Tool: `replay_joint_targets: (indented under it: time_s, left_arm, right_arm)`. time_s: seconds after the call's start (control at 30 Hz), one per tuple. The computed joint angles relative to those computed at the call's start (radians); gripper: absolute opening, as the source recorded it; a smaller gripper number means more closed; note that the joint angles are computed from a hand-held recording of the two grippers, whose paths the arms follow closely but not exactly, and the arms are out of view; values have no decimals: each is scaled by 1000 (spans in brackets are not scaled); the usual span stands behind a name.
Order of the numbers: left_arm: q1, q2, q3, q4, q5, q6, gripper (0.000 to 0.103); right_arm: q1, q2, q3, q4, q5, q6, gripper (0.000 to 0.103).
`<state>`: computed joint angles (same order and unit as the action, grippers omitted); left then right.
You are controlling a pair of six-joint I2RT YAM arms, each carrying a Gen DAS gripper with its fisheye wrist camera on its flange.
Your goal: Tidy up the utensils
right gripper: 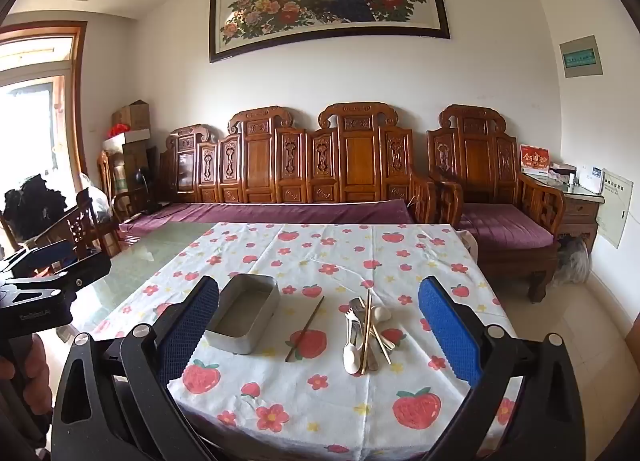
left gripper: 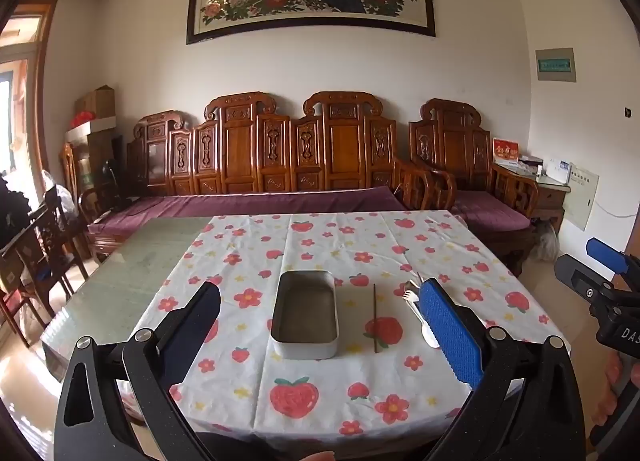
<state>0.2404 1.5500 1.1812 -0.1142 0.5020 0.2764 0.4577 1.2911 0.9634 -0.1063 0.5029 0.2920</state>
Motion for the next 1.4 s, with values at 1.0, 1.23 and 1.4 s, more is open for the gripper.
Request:
replay_joint_targets:
  time_s: [1.0,1.23,1.4]
  left_arm:
    - [-15,-30,-17,-6,-7,-15,97]
    - [-9,-28,-18,-2,2,-16,97]
    - [-7,-27,-15,-7,4,-13,97]
  right_arm:
    - [28,8,2,15,21,2,101]
    - [24,3,-3,18,17,2,101]
    - [38,4,13,1,29,6,101]
